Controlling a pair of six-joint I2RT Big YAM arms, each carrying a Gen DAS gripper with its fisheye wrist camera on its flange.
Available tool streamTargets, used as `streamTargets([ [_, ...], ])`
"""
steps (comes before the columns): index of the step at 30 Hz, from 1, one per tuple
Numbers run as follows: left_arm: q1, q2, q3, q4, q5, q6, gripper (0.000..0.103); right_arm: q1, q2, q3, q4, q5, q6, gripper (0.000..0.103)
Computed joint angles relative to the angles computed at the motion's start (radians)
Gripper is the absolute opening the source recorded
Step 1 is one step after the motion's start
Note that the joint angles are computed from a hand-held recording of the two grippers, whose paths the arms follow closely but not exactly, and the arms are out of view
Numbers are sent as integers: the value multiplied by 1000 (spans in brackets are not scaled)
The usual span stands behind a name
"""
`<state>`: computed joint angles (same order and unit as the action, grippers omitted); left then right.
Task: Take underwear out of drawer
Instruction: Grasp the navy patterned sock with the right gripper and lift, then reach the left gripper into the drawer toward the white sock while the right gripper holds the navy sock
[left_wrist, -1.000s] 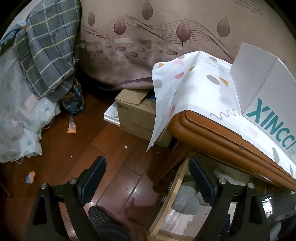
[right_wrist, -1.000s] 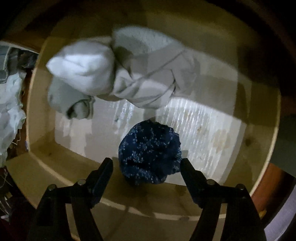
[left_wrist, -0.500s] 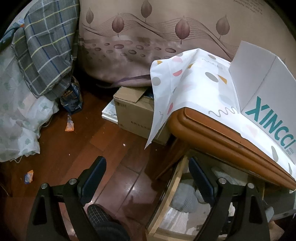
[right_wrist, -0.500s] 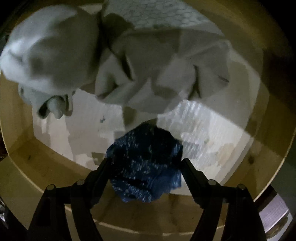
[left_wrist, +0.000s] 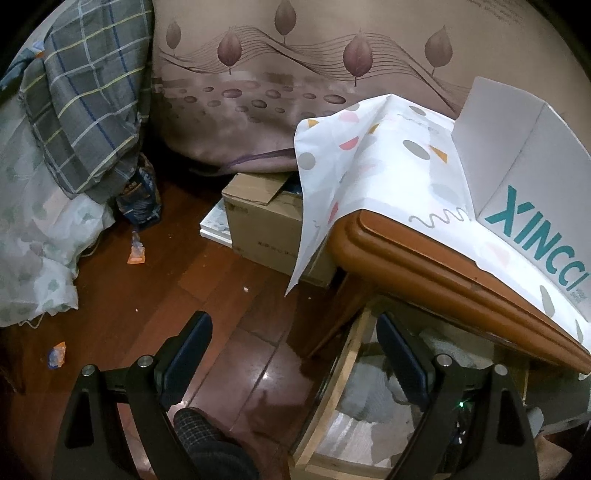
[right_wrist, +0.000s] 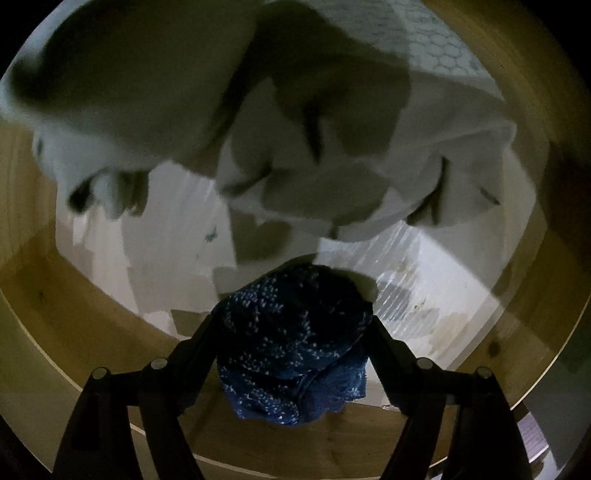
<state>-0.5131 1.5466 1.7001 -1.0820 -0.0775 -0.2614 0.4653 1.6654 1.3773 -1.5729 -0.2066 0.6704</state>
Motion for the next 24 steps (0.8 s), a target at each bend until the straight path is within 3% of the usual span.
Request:
streamTargets([
  [2, -1, 0, 0, 1, 0, 3, 89, 24, -3, 4, -1, 2, 2, 68],
  [4, -4, 0, -2, 1, -6, 7, 89, 35, -4, 8, 2, 4, 4, 53],
  [7, -12, -1, -5, 0, -15, 17, 89, 45, -22, -2, 17, 12, 17, 41],
  [14, -28, -5, -14, 0, -29, 43, 89, 88, -126, -97, 108, 61, 139, 36],
  [20, -49, -9, -27, -1, -29, 94, 89, 143, -311, -209, 215, 209, 332, 36],
  [24, -69, -1, -29, -14, -16, 135, 89, 237, -446, -271, 254, 395, 461, 36],
])
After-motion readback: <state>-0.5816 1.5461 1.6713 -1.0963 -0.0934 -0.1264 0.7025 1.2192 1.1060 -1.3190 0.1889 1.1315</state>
